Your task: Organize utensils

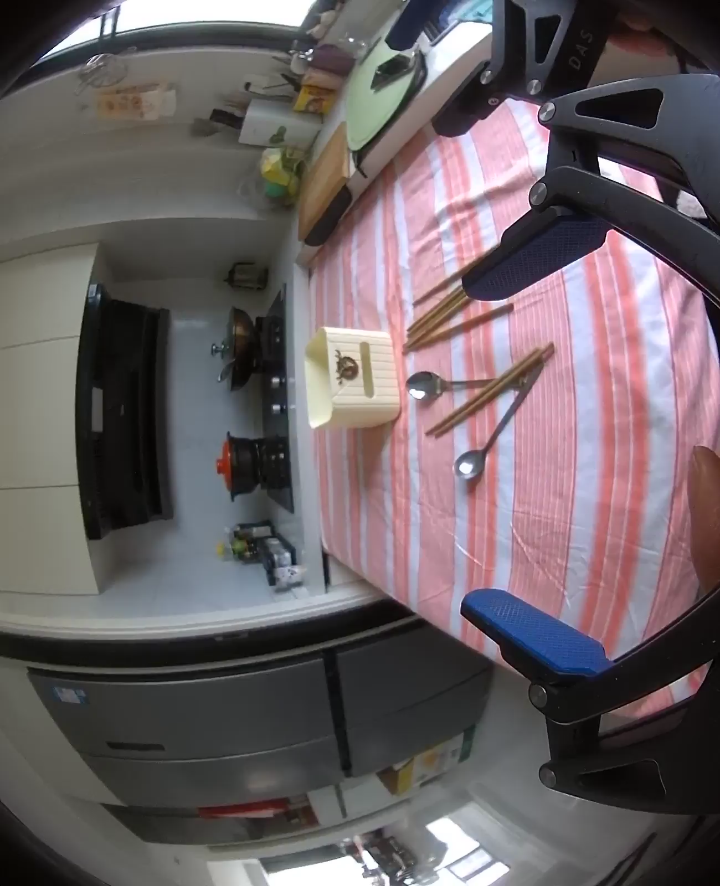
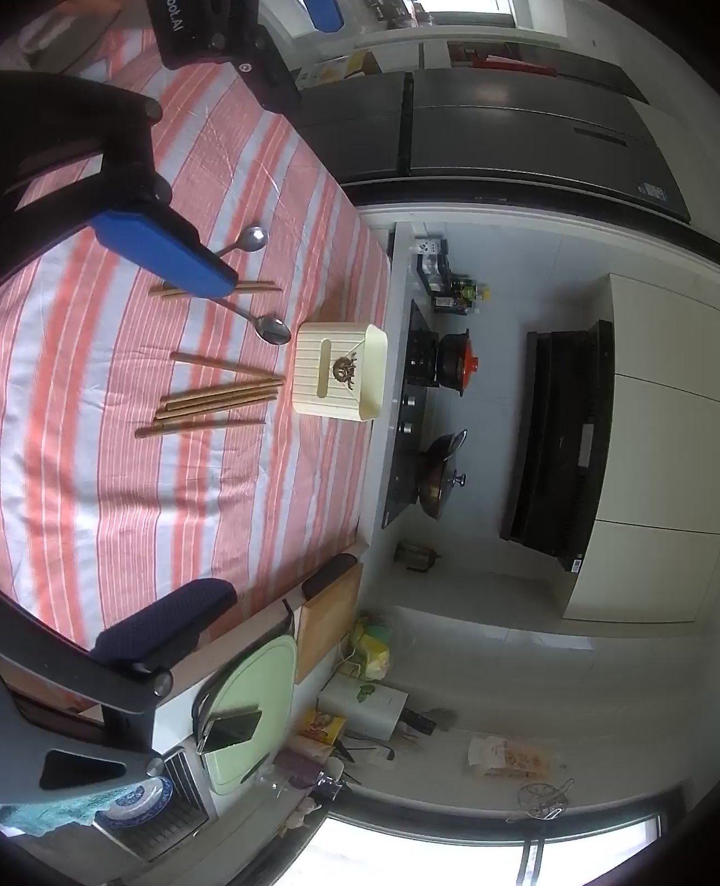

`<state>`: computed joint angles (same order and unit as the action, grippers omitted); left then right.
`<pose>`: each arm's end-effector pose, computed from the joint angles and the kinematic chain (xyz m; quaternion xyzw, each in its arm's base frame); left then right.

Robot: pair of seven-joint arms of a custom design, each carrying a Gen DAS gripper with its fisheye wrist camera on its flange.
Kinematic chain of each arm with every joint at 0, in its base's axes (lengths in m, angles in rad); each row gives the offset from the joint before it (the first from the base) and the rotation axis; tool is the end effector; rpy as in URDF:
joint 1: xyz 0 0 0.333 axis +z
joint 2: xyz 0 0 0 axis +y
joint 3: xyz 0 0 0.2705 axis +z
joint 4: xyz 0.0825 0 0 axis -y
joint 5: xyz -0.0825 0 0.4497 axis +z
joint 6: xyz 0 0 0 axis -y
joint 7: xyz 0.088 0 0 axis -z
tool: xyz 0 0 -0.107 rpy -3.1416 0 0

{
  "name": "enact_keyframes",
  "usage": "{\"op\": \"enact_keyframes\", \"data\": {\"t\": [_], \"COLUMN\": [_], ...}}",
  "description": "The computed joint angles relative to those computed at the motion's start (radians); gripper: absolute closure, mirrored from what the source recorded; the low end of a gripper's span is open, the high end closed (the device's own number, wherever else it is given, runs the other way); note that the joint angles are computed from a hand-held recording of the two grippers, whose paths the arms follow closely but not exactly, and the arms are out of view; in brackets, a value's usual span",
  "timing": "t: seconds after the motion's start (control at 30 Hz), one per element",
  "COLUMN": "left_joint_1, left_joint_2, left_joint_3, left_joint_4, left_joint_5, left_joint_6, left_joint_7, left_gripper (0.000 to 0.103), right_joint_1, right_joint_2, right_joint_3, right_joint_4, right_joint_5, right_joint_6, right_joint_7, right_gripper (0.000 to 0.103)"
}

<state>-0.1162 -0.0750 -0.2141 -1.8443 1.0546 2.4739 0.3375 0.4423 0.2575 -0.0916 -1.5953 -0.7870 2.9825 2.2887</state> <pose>0.6183 -0.2182 0.5740 -0.6762 0.5160 -0.2937 0.4361 0.6678 0.3046 0.5414 -0.6819 0.4735 -0.3764 0.4112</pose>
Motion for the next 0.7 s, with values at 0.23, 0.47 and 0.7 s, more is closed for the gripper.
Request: {"op": "enact_keyframes", "data": {"t": [0.23,0.47,0.7], "left_joint_1": [-0.006,-0.009,-0.005], "left_joint_2": [0.010,0.018,0.012], "left_joint_3": [0.004,0.003,0.008], "left_joint_4": [0.010,0.018,-0.001], "left_joint_5": [-0.009,-0.011,-0.007], "left_joint_6": [0.004,0.004,0.019], "left_joint_7": [0.007,0.009,-0.002], "left_gripper": [0.000,0.000,0.000], "right_joint_1": [0.001,0.000,0.003], "right_joint_2": [0.004,0.000,0.001], "right_joint_3": [-0.003,-0.007,-0.004], "right_joint_4": [0.002,-0.005,0.002], "right_joint_5": [0.000,-0.007,-0.012], "right_joint_6": [0.009,0.004,-0.005], "right_joint_7": [-0.011,-0.012,-0.007], "right_gripper": [0.000,0.000,0.000]}}
